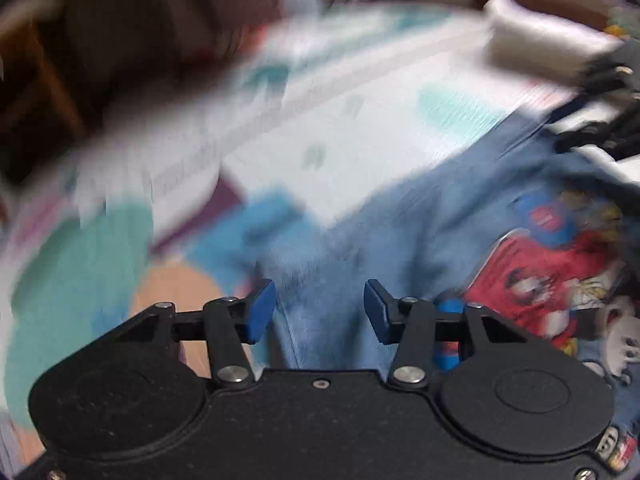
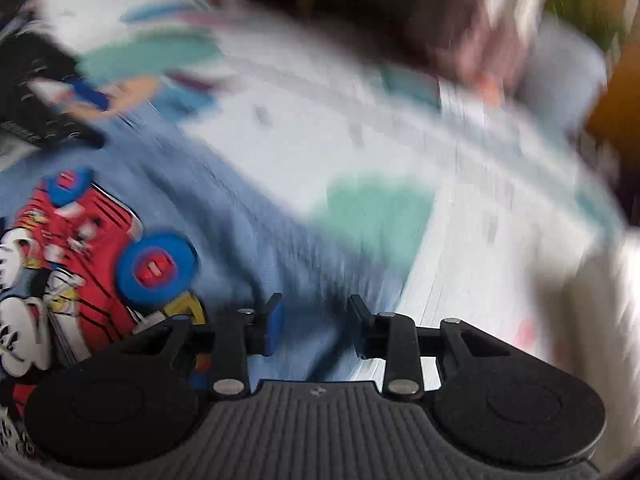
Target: Fold clothes
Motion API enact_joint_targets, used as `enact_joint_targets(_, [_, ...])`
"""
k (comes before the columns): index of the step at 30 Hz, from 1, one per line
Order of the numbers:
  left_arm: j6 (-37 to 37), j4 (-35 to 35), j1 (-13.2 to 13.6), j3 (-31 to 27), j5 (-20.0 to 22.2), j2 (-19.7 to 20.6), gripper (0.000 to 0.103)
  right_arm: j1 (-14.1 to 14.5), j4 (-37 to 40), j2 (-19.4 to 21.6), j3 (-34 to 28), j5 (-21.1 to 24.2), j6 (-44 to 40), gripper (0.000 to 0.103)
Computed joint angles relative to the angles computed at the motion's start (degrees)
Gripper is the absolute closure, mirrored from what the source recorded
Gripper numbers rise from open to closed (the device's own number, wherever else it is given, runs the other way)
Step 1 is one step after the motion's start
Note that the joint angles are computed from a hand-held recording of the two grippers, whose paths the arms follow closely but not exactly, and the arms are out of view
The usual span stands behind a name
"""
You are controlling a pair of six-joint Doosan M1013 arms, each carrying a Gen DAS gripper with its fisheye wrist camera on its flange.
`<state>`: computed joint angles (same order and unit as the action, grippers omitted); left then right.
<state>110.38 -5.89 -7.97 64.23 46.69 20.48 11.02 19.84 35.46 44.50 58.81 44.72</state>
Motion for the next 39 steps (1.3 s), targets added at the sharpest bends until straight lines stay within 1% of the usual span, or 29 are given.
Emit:
enact_joint_targets(1, [0.18, -2.14, 0.08, 1.79, -1.36, -1.26, 0.056, -0.36, 2.22, -0.89, 1.17, -0.52, -2.91, 0.068])
enact_joint_targets(3, [1.51, -6.09, 0.11, 5.65, -2.78, -3.82, 0.056, -1.10, 4.09, -2.98, 3.36, 1.24, -5.51, 0.068])
enact_joint_targets(7, [7.32, -14.44, 0.22, 13.50, -1.87, -8.63, 0.056, -2.14, 6.10, -8.47, 9.36, 8.39, -8.74, 0.069])
enact_joint_targets(8, [6.82, -14.45, -0.01, 15.46, -1.89, -9.89, 0.056, -2.34, 6.86, -10.12, 11.42, 9.69, -8.84, 0.069])
enact_joint_targets(9, [6.78, -14.60, -0.22, 17.43, -1.78, -11.14, 0.061, -2.50, 7.96, -11.96, 14.20, 9.65, -8.97, 0.069])
enact_joint_targets(10, [7.08, -15.53, -0.32, 19.15, -1.92, -12.30, 0.070, -2.56, 8.99, -13.79, 17.13, 9.01, -9.01, 0.069])
enact_joint_targets(11, [7.35, -16.63, -0.40, 20.78, -2.17, -13.44, 0.073, -2.42, 9.85, -15.43, 20.15, 7.70, -8.09, 0.069])
enact_joint_targets(13, [6.97, -19.61, -0.38, 22.82, -0.02, -14.42, 0.073, -2.16, 11.34, -18.06, 25.32, 6.11, -3.65, 0.069])
enact_joint_targets(14, [6.92, -18.07, -1.08, 23.48, -0.05, -14.39, 0.073, -1.85, 10.73, -19.11, 27.38, 6.45, -2.25, 0.069])
enact_joint_targets(15, [6.58, -15.02, -2.13, 24.01, -0.52, -14.21, 0.073, -1.44, 9.14, -20.21, 29.54, 6.39, -3.82, 0.067])
enact_joint_targets(17, [5.57, -8.73, -4.25, 25.01, -1.35, -13.75, 0.073, -1.30, 9.24, -22.95, 34.59, 1.62, -10.75, 0.066])
enact_joint_targets(18, [4.89, -5.47, -5.33, 25.48, -1.69, -13.48, 0.073, -1.21, 7.60, -22.95, 34.17, 2.31, -10.44, 0.067])
enact_joint_targets(19, [4.08, -3.74, -6.19, 25.72, -3.59, -13.28, 0.073, -0.91, 5.14, -22.84, 33.35, 2.89, -9.17, 0.067])
enact_joint_targets(20, [5.90, -5.02, -6.58, 26.48, -6.97, -13.16, 0.073, -0.86, 4.50, -23.08, 33.28, 2.17, -8.84, 0.067])
enact_joint_targets(21, [9.30, -7.79, -6.78, 27.44, -10.64, -13.01, 0.073, -1.17, 6.36, -23.44, 33.68, 1.36, -9.55, 0.067])
enact_joint_targets(23, [15.91, -14.29, -6.44, 28.20, -12.75, -12.18, 0.072, -1.61, 10.85, -24.00, 34.49, 0.95, -12.43, 0.067])
enact_joint_targets(25, [19.80, -16.13, -5.92, 28.13, -11.90, -10.88, 0.071, -1.52, 13.55, -24.27, 34.72, 1.68, -14.38, 0.067])
enact_joint_targets(26, [24.71, -18.21, -5.61, 28.17, -10.82, -10.42, 0.068, -1.60, 15.25, -24.48, 34.75, 3.12, -16.25, 0.066])
enact_joint_targets(27, [31.25, -21.13, -5.19, 28.23, -9.41, -9.98, 0.054, -1.65, 16.64, -24.85, 34.88, 4.97, -19.11, 0.059])
enact_joint_targets(28, [36.44, -21.83, -5.22, 28.06, -7.54, -9.51, 0.048, -1.60, 17.51, -25.31, 35.09, 6.93, -22.46, 0.054])
enact_joint_targets(29, [40.97, -21.52, -5.46, 27.76, -5.57, -9.01, 0.048, -1.32, 17.26, -25.87, 35.48, 8.60, -26.24, 0.048])
enact_joint_targets(31, [51.01, -19.88, -7.01, 28.61, -7.97, -7.92, 0.048, -0.02, 14.46, -26.94, 36.78, 9.25, -31.02, 0.045])
enact_joint_targets(33, [61.15, -17.82, -8.53, 29.54, -11.31, -6.99, 0.048, 1.59, 11.08, -28.12, 38.76, 6.70, -33.64, 0.047])
enact_joint_targets(34, [66.65, -17.31, -8.90, 29.41, -11.78, -6.30, 0.048, 2.19, 10.07, -28.44, 39.41, 5.49, -33.95, 0.047])
enact_joint_targets(35, [69.25, -16.53, -9.48, 29.10, -11.82, -5.87, 0.047, 2.71, 9.58, -28.43, 39.89, 4.62, -34.25, 0.047])
enact_joint_targets(36, [68.84, -15.94, -9.87, 28.45, -11.72, -5.18, 0.052, 3.01, 9.36, -28.32, 40.05, 4.33, -34.10, 0.048])
enact_joint_targets(37, [65.43, -15.03, -10.13, 27.51, -11.65, -4.28, 0.081, 2.96, 9.54, -28.05, 39.75, 4.93, -33.29, 0.050])
enact_joint_targets(38, [61.59, -14.40, -10.18, 26.95, -12.14, -4.22, 0.081, 2.86, 9.34, -27.67, 39.06, 5.90, -31.81, 0.061])
enact_joint_targets(39, [59.53, -16.60, -9.95, 26.46, -12.70, -4.01, 0.081, 2.69, 8.59, -27.09, 37.78, 7.46, -29.32, 0.076])
